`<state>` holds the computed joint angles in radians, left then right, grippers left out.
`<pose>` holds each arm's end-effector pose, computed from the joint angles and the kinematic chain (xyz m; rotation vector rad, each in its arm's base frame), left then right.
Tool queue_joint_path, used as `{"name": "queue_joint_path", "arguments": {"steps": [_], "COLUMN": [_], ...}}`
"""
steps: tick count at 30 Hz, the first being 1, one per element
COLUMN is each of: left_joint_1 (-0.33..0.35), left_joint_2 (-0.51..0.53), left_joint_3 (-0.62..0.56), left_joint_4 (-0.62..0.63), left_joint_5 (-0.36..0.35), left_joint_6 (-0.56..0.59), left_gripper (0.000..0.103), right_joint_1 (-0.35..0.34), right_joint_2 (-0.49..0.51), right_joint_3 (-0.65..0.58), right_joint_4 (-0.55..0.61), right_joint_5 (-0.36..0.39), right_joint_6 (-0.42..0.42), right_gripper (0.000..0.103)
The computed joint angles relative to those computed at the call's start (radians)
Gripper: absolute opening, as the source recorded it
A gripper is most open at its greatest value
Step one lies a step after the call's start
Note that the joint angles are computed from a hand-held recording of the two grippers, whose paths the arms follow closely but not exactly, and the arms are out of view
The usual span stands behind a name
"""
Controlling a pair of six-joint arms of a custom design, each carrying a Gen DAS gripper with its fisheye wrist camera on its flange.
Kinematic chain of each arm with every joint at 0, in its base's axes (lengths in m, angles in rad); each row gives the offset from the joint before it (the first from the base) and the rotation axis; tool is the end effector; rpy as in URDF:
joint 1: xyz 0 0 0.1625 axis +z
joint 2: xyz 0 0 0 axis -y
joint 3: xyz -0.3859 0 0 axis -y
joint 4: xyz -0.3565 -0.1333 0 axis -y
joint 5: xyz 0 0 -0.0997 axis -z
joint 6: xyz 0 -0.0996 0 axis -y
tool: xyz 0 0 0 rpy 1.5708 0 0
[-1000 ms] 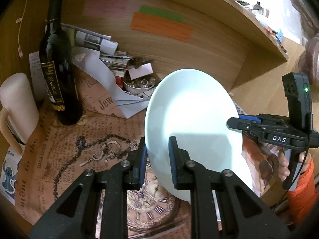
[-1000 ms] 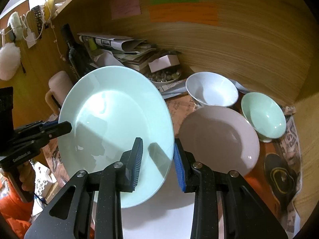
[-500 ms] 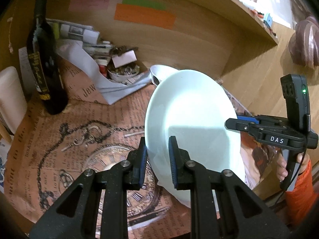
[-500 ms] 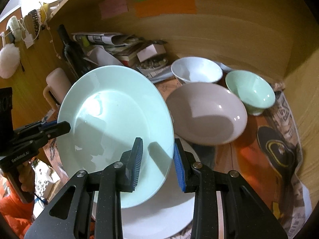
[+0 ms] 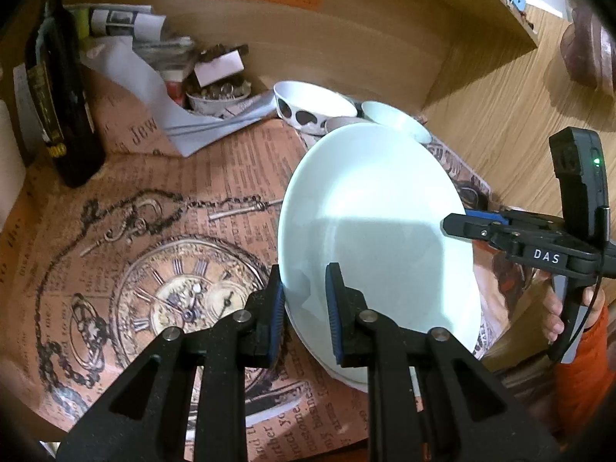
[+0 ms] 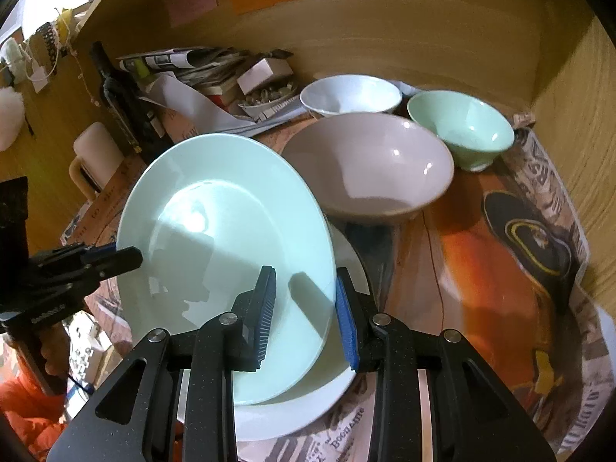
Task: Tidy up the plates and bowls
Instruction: 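Carry the mint green plate with the left tool over the white plate, then lower the mint green plate onto the white plate and open left tool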
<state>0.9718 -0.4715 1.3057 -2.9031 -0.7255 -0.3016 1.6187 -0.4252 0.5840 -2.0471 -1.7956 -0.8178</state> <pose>-0.2244 -0.6973 0.0633 0.0839 2.4082 -1.0168 0.1506 -0.8223 0.2042 1.1289 -2.5637 0.2969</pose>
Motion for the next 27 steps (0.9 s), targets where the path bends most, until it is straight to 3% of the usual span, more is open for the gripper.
{"name": "queue_joint_path", "arguments": {"steps": [18,27], "left_joint_1": [0.005,0.003], "left_joint_2": [0.045,0.061], "left_joint_3": [-0.066,-0.081], "left_joint_4": [0.080,0.079], "left_joint_5": [0.014,0.036], "left_joint_6": [0.028,0.033], "left_gripper": [0.019,0.020], "right_joint_1": [-0.032,-0.014], "right_joint_2": [-0.009,-0.059], "right_joint_3": [0.008,0.162], "right_joint_4": [0.026,-0.169], "right_joint_5": [0.015,-0.048], "right_joint_6": [0.051,-0.057], "right_gripper": [0.029,0.030]}}
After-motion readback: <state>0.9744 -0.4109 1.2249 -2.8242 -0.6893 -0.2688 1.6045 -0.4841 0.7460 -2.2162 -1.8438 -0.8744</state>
